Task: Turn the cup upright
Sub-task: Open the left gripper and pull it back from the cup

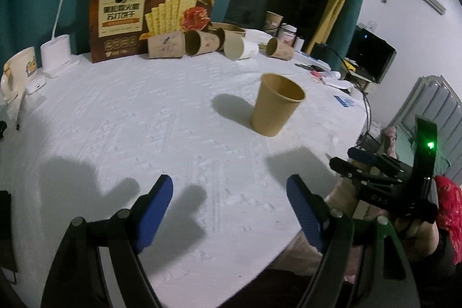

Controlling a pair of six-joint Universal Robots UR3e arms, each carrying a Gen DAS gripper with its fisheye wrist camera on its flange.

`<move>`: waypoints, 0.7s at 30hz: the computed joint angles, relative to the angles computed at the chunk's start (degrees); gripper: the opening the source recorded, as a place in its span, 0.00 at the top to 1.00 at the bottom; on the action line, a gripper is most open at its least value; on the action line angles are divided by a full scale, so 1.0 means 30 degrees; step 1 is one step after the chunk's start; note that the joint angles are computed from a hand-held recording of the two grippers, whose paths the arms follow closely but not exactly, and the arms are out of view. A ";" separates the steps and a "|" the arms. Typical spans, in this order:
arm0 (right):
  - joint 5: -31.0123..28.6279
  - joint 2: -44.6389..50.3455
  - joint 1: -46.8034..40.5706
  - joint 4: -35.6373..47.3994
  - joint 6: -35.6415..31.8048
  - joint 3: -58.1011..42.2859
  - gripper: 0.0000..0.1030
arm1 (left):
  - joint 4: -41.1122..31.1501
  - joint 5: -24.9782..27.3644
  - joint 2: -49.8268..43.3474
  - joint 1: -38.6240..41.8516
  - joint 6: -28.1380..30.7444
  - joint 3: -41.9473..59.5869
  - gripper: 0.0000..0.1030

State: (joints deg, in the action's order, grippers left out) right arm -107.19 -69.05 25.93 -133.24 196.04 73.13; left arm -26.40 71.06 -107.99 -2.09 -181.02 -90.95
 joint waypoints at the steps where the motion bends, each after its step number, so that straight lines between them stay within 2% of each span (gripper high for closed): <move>1: -0.0068 -0.0282 -0.0054 0.0038 0.0049 0.0225 0.40 | -0.0040 0.0121 0.0030 -0.0138 0.0081 0.0085 0.21; 3: -0.0305 -0.1153 -0.0185 0.0105 0.0277 0.0967 0.40 | -0.0051 0.0722 0.0019 -0.0587 0.0282 0.0438 0.21; 10: -0.1085 -0.3751 -0.0651 0.0690 0.0822 0.2478 0.40 | 0.0241 0.1200 0.0030 -0.1317 0.0478 0.1344 0.21; 18: -0.2120 -0.5280 -0.0605 0.1606 0.0990 0.2161 0.39 | 0.1119 0.0923 0.0238 -0.1880 0.0845 0.2418 0.21; 21: -0.2544 -0.5565 -0.0508 0.1889 0.0942 0.1670 0.37 | 0.1504 0.1520 0.0263 -0.2275 0.0936 0.2895 0.21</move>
